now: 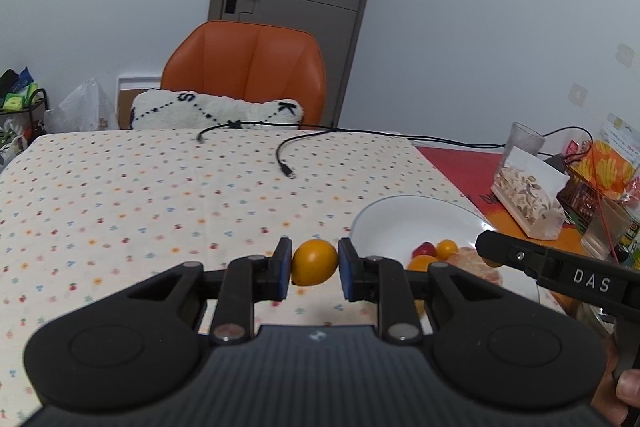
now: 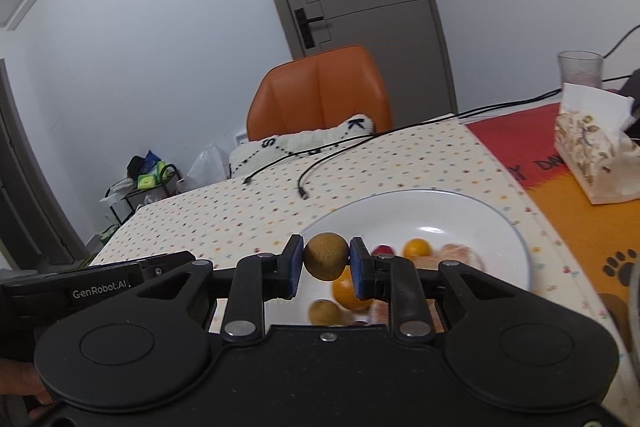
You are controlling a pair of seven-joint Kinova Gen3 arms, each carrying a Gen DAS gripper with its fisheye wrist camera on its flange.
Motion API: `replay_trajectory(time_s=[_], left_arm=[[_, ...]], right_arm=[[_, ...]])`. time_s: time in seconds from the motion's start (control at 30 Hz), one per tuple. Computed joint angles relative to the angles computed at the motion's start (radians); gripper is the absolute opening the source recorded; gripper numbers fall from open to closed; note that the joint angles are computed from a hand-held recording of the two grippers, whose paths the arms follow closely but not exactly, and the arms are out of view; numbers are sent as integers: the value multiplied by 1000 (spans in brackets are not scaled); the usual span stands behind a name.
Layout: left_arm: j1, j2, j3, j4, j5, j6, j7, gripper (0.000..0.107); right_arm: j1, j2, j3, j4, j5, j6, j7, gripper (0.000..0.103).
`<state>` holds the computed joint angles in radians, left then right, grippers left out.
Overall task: Organize fruits
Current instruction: 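Carry the small orange and brown fruit with both grippers over the white plate, then lower both fruits onto the plate and open both grippers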
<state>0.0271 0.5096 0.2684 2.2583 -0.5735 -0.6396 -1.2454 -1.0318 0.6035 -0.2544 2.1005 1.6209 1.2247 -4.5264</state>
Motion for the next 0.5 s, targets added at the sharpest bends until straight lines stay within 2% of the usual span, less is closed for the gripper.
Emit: replay_trajectory(time_s=[0.27, 0.5], left_arm=[[57, 14, 5, -22, 41, 25, -27, 23], [73, 34, 31, -72, 45, 56, -23, 23]], right_arm=[[-2, -7, -13, 63, -9, 27, -85, 23], [9, -6, -24, 87, -6, 33, -124, 23]])
